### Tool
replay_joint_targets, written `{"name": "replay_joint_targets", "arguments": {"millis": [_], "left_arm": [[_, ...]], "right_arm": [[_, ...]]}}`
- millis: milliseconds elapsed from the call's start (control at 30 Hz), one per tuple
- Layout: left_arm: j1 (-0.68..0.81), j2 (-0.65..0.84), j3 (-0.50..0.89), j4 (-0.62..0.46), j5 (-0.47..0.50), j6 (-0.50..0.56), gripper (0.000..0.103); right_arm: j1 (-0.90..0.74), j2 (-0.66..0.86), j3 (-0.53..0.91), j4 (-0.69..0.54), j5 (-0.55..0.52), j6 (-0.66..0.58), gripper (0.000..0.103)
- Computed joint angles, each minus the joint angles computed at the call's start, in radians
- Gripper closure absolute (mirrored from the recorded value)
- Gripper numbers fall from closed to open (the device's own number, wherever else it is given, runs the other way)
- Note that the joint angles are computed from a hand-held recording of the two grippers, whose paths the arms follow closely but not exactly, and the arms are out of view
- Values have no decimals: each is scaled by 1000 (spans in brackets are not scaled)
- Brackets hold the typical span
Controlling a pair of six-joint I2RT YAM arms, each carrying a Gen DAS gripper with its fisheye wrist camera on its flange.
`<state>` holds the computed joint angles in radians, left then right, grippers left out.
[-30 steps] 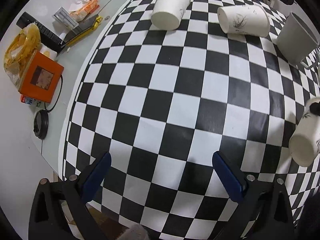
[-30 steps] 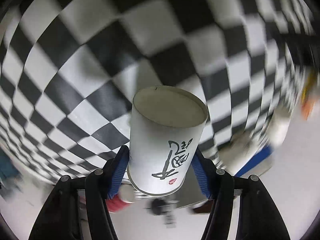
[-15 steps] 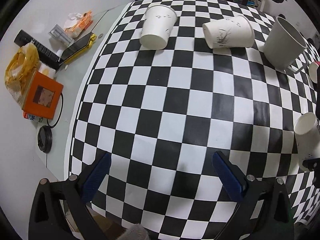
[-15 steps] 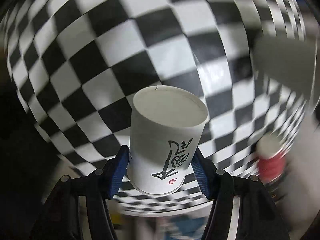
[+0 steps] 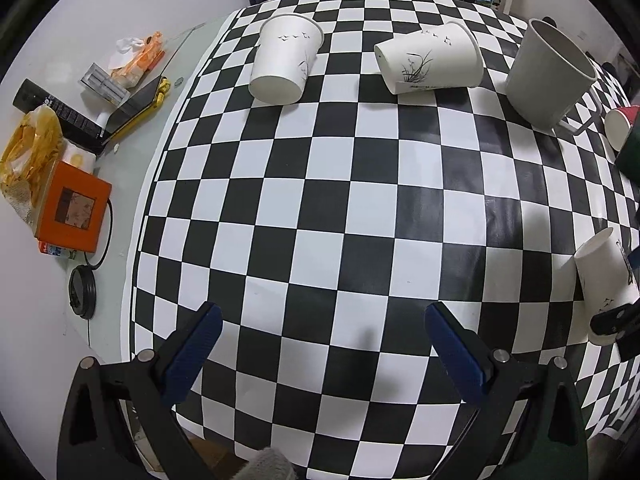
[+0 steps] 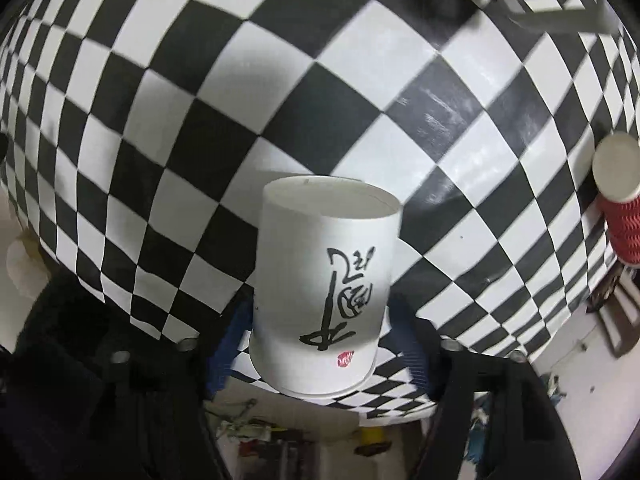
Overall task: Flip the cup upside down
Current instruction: 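Rotate the right tool to turn the white cup rim-down, then lower the inverted cup onto the cloth and open the right tool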
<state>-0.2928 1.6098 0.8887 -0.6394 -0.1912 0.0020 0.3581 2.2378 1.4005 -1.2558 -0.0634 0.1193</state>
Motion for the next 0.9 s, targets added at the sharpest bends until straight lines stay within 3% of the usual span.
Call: {"name": "replay_joint_targets", "arguments": {"millis": [267,333,367,567,733,900], "left_arm": [[6,60,29,-5,10,-20,0],[6,66,34,-5,7,-18,0],[7,68,37,-7,6,-18,0],[38,97,87,-30,29,-21,0],[70,131,132,-42,44,-24,0],[87,164,162,-46,49,-29,0]], "right_arm": [[-55,3,62,3,-13,5,14],[-63,5,68,1,-3,4,24],[-59,6,64,12,2,19,42],[-99,-122,-4,128,-38,85,42],[-111,-300,-99,335,-29,194,42],[-67,-445,-290,672,71,346,42]]}}
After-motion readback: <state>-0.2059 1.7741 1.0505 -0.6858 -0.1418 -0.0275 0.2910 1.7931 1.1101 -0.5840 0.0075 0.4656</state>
